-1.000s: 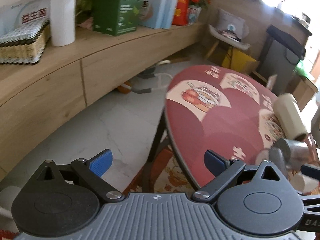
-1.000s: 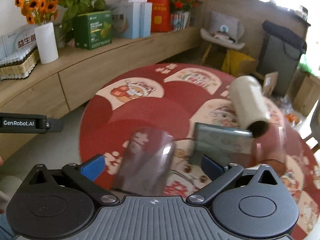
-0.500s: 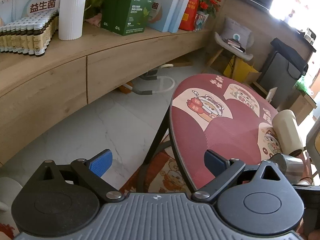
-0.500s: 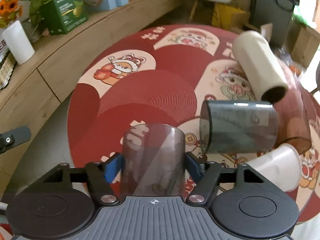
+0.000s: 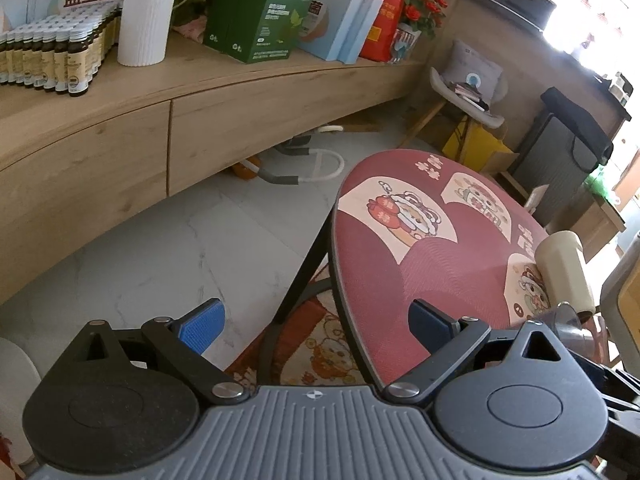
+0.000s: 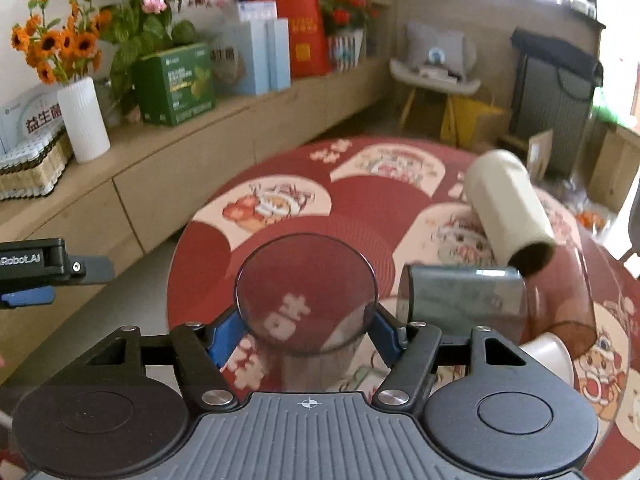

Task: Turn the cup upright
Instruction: 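Rotate the purple cup upright with the right gripper and set it down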

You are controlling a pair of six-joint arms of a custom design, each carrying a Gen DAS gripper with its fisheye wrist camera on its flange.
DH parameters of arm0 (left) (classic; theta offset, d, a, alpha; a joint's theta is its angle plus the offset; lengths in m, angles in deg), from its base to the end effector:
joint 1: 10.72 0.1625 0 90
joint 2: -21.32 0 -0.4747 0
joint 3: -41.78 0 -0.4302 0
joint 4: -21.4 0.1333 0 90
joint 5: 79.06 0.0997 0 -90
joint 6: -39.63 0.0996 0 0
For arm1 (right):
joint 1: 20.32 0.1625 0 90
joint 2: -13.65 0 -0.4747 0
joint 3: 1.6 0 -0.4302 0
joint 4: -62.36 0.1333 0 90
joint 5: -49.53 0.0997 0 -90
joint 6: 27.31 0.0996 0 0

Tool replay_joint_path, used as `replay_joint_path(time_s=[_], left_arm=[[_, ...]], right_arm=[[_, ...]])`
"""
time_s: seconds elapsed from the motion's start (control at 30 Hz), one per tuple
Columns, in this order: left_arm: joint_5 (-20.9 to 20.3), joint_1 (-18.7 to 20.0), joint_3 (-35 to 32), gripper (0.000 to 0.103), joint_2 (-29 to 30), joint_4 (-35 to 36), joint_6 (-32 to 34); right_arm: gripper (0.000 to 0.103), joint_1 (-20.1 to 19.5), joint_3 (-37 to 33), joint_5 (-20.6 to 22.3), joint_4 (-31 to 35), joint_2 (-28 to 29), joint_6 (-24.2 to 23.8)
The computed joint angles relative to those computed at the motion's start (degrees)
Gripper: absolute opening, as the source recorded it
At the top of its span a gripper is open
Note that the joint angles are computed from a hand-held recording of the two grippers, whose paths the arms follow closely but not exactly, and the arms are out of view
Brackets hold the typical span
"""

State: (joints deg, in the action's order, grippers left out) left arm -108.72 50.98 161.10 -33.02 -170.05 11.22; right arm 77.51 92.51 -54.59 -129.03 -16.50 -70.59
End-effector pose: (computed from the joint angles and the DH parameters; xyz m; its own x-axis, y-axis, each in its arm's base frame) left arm -0.0758 -0.6045 0.1780 -0.7800 -0.5305 -0.3318 0.0115 0.5180 -0.8553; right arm 0.2084 -0.7155 -0.0017 -0.6400 -0.5286 0.5577 -0.7513 0.5828 -0.3097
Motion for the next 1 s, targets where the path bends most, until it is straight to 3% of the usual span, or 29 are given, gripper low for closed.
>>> replay_joint_path(time_s=[0.4, 0.47, 0.73, 0.83, 0.9, 1.0], left_arm=[[-1.65, 0.06, -0.59, 0.099, 0.69, -2.21, 2.65], [-1.76, -0.29, -0.32, 0.099, 0.84, -3.34, 3.1], [2.9, -5.75, 1.96, 0.099, 2.75, -8.2, 4.07], [5.33, -8.6, 2.51, 0.099, 2.7, -5.76, 3.11], [7.02, -10.68, 3.22, 0.1, 2.43, -2.04, 1.07], [8.98, -13.64, 4.48, 0.1, 1.69, 5.02, -3.03]], right_arm=[[0.065, -0.26, -1.71, -0.82, -2.82, 2.12, -2.42], [0.076, -0.31, -0.94, -0.53, -4.41, 1.9, -2.25], [0.092, -1.89, 7.9, 1.48, -6.68, -5.29, 0.68], [0.096, -2.93, 11.71, 2.29, -7.04, -9.19, 0.62], [0.102, -3.64, 14.03, 2.46, -7.04, -11.75, 0.65], [0.103, -4.83, 17.34, 3.09, -6.57, -15.5, 1.64]])
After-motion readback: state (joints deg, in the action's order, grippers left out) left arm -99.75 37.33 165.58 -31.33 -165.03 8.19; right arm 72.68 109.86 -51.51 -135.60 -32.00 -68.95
